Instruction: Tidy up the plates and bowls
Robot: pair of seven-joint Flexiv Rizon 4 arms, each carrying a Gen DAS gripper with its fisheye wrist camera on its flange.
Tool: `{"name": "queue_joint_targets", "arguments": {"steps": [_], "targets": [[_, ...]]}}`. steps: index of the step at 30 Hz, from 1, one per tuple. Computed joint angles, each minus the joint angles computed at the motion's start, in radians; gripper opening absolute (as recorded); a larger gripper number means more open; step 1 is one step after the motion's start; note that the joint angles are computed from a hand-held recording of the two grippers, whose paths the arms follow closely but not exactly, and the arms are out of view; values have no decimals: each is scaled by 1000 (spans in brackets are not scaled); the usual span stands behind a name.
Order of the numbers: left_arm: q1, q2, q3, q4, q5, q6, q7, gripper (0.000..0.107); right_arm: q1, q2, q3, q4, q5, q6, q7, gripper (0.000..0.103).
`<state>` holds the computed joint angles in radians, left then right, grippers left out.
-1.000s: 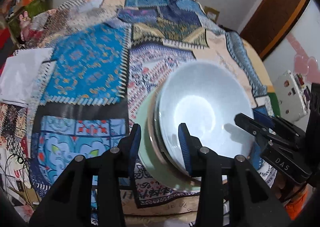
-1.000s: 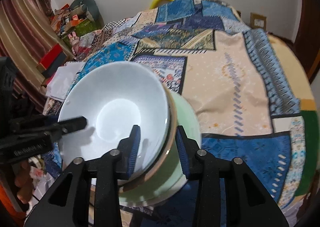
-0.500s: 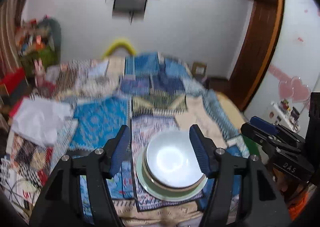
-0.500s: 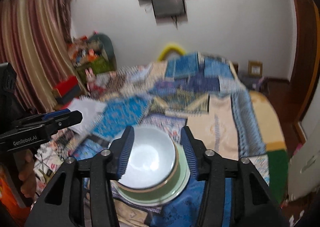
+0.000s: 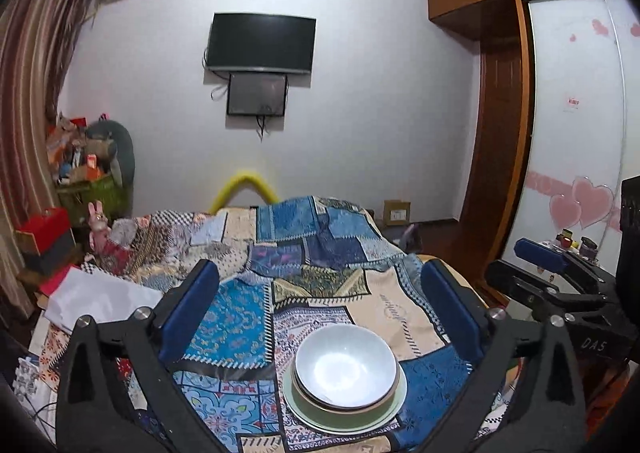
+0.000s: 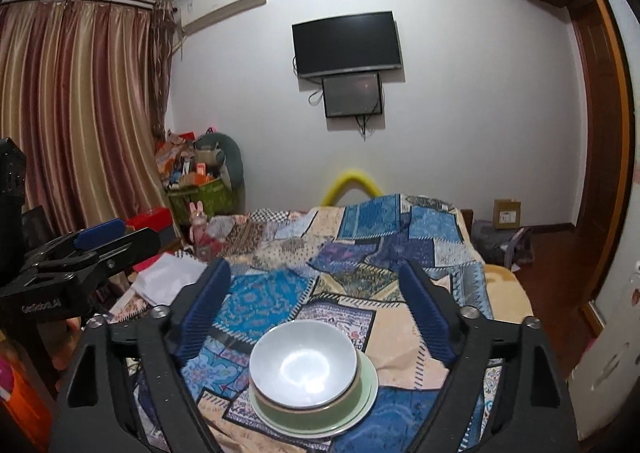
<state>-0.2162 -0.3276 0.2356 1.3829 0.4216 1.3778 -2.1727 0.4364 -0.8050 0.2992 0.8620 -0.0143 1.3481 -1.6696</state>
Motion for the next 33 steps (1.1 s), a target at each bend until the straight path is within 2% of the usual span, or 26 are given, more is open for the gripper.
{"name": "queue_joint_targets", "arguments": {"steps": [3, 5, 10, 15, 33], "targets": [[-12, 4, 15, -3, 26, -4, -24, 103, 3, 4, -5, 11, -1, 25, 2, 100], [-5, 7, 5, 4, 21, 0, -20, 103, 12, 8, -25, 25, -11, 55, 18, 103], [-23, 9, 25, 3, 55, -1, -54, 103, 11, 13, -37, 46, -41, 83, 60, 103], [-15, 11, 12, 6, 61, -3, -62, 103, 0, 12, -29, 52, -55, 87, 93, 103], [-5, 8, -2, 8, 52, -4, -55, 103, -17, 16, -4, 65, -72, 82, 92, 103]]}}
